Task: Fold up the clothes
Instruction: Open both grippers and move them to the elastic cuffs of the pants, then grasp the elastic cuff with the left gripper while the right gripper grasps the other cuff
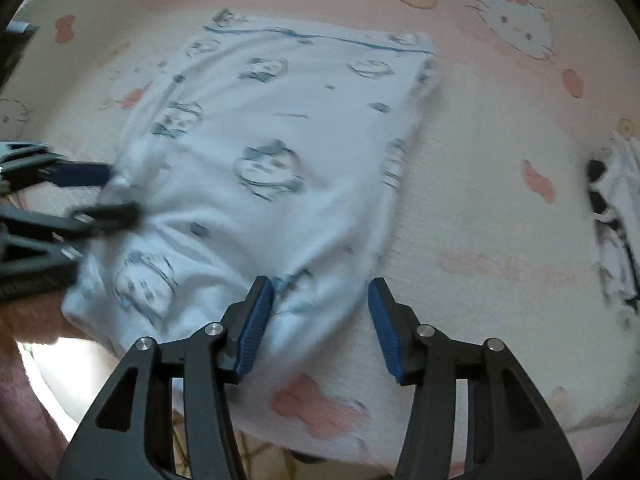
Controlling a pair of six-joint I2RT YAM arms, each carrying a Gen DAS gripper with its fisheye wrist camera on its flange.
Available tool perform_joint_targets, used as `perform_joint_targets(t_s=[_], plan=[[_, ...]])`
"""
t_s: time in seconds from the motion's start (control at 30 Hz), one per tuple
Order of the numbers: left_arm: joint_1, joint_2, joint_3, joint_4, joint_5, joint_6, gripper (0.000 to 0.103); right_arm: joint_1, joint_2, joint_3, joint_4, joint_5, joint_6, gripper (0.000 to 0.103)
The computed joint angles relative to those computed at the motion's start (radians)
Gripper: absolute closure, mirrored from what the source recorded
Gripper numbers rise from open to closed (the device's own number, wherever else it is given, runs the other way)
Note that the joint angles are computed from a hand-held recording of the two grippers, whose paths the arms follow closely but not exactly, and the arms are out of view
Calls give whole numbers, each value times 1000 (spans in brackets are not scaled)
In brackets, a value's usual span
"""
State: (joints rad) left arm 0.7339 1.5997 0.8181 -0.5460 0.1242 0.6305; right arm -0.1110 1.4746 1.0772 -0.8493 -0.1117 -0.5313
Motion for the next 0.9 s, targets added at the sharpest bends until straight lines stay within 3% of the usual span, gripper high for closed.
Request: perform_joint_targets(t_s=[0.07, 0.2, 0.27, 0.37, 0.53, 0.6, 0.67, 0.77, 0.83, 0.9], plan=[[92, 8, 33, -88, 95, -24, 50, -58, -28, 5, -14, 0, -16, 53], [123, -70, -22, -152, 230, 11, 51, -175, -55, 51, -119, -193, 37, 53], [97, -114, -79, -117, 182, 14, 51, -175, -65, 48, -157, -245, 30, 51], [138, -126, -148, -60, 138, 49, 49, -129, -84, -9, -147, -103, -23, 51], [247, -157, -132, -79, 65, 105, 48, -267, -51, 80, -274, -140, -94, 49], [313, -92, -72, -164, 141, 114, 50, -325, -57, 104, -305, -173, -131, 49], [359, -36, -17, -257, 247, 131, 50, -389, -44, 153, -366, -279, -152, 49], [315, -93, -49, -222, 316, 105, 50, -419, -54, 168, -384, -335, -171, 48], [232, -113, -77, -171, 259, 56, 50, -403, -69, 133, -358, -282, -192, 48], [173, -150, -131, -107, 140, 31, 50, -405, -65, 105, -350, -210, -214, 48]])
